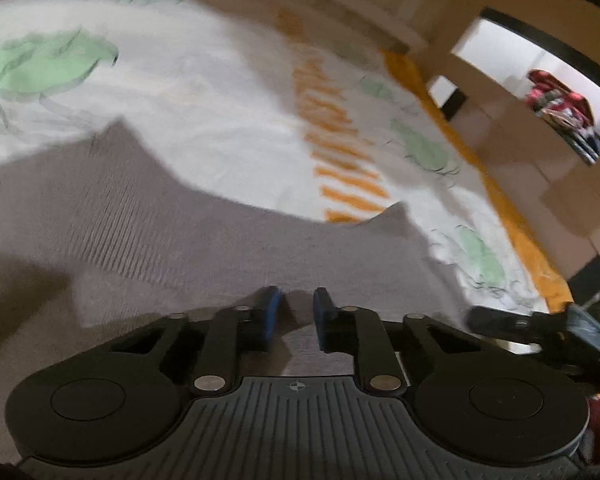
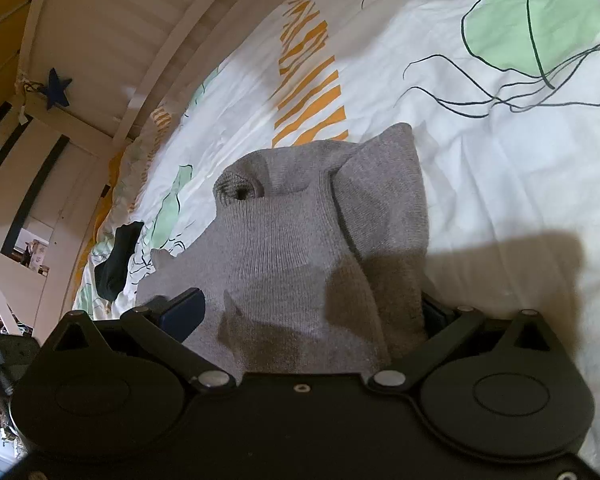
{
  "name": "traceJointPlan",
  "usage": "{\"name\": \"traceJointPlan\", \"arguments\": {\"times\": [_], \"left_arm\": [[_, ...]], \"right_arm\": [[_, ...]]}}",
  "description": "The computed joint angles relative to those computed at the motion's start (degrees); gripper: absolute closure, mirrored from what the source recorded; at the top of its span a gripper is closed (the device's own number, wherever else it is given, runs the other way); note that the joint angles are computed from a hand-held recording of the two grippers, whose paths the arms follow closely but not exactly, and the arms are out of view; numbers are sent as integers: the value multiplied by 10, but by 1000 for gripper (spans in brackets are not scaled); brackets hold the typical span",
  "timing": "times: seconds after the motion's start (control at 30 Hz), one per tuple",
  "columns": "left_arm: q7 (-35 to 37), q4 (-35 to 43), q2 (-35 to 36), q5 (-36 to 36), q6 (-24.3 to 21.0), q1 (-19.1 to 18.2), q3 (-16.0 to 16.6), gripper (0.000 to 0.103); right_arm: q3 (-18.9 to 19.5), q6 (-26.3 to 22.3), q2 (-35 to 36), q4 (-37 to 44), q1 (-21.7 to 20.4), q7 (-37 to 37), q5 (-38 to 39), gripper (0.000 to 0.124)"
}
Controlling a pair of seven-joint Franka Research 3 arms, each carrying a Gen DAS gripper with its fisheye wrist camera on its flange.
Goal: Fold large clothes
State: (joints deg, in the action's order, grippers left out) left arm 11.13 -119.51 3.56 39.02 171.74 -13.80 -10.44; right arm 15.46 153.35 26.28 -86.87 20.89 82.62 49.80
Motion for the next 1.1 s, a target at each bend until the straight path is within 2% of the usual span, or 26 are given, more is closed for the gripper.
{"name": "traceJointPlan", "arguments": {"times": [0.03,0.07,0.1,0.17,0.2,0.27,0.37,0.47,0.53,0.6,0.7,0.77,0.87,1.0,1.1], "left_arm": [[-56,-4,4,41,21,-2,13,99],[-85,-11,5,51,40,0,19,100],[-117,-21,9,58,77,4,28,100],[-109,-34,10,26,106,13,25,100],[-78,-34,8,4,97,16,18,100],[-63,-22,5,24,65,3,22,100],[-90,-8,8,76,43,-6,28,100],[-126,-6,11,115,50,-6,32,100],[-133,-6,11,121,51,-4,31,100],[-139,-6,10,130,49,-3,30,100],[-110,-5,8,110,40,1,21,100],[-62,-14,-8,67,23,5,9,100],[6,-40,-45,15,-6,7,-8,99],[-1,-96,-103,47,-13,22,-32,99],[-13,-121,-108,62,4,40,-48,99]], "right_arm": [[0,-2,0,0,0,0,0,21],[0,-3,0,1,-1,0,1,21],[1,-5,0,1,-2,-1,2,21],[1,-13,0,3,-4,-2,3,21],[0,-17,0,4,-4,-2,2,21],[-2,-30,-1,7,-4,-1,-3,21],[-4,-55,-7,7,-5,-5,-10,21],[-3,-84,-16,2,-11,-23,-5,22],[-10,-97,-27,-6,-6,-23,-16,33],[-28,-86,-42,-24,12,-1,-57,79],[-16,-50,-57,-51,8,-21,-16,80],[-16,-36,-59,-51,14,-32,-21,80],[2,-14,-67,-59,2,-74,39,80],[5,2,-80,-67,6,-111,76,81],[4,12,-86,-64,15,-119,90,81]]}}
